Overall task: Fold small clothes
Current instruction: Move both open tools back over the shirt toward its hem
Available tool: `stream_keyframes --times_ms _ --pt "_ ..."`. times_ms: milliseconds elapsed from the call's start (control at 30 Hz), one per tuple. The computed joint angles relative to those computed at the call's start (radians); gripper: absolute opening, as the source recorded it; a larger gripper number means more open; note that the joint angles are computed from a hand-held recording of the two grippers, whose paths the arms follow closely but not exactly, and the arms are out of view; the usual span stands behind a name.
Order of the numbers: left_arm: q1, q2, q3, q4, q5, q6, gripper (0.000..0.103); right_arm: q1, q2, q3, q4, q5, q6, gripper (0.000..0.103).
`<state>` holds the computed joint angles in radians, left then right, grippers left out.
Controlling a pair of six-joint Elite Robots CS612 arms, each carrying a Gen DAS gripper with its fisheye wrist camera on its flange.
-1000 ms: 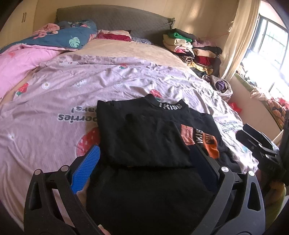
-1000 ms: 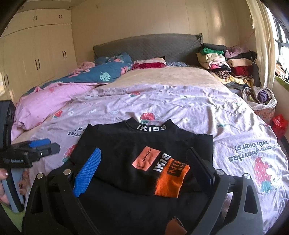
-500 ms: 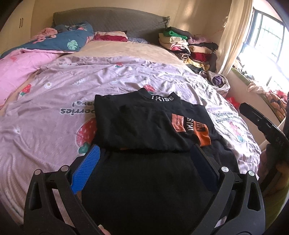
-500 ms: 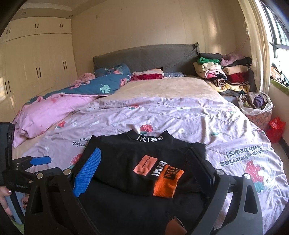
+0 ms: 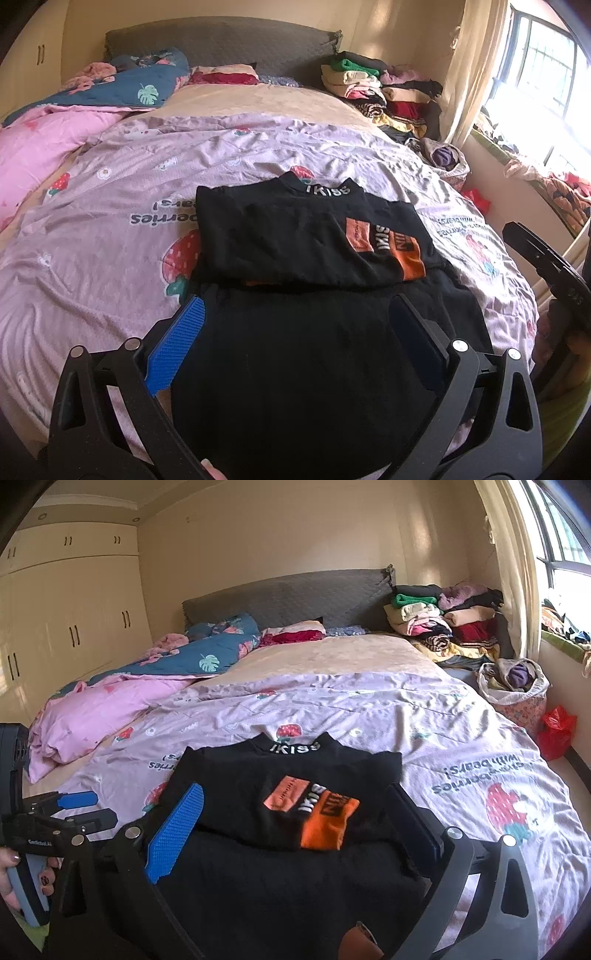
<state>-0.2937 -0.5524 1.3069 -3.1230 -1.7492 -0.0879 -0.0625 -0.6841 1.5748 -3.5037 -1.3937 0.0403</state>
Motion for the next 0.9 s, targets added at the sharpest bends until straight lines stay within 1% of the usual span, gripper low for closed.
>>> stream_keyframes --times_ms 100,233,333,467,667,900 --pt "0.001 -0.004 0.012 -0.003 -0.007 0.005 0.093 -0.003 -0.005 0.015 -0.009 0.001 0.006 0.098" --pt "0.003 -0.007 0.025 -0.010 -0.014 -0.010 0.093 -0.006 -0.011 0.033 -0.008 0.003 0.013 0.098" --pt "0.002 -0.009 0.033 -0.002 -0.010 0.001 0.094 -0.008 -0.015 0.045 -0.004 0.004 0.014 0.098" --pt "0.002 -0.013 0.043 0.008 -0.008 0.017 0.094 -0.006 -0.020 0.058 0.000 -0.007 0.008 0.098" --pt "0.006 -0.014 0.056 0.010 -0.003 0.013 0.094 -0.004 -0.030 0.079 0.010 -0.021 -0.002 0.098" --pt "0.015 -0.017 0.075 0.013 0.002 0.007 0.094 -0.002 -0.038 0.102 0.047 -0.037 -0.015 0.098"
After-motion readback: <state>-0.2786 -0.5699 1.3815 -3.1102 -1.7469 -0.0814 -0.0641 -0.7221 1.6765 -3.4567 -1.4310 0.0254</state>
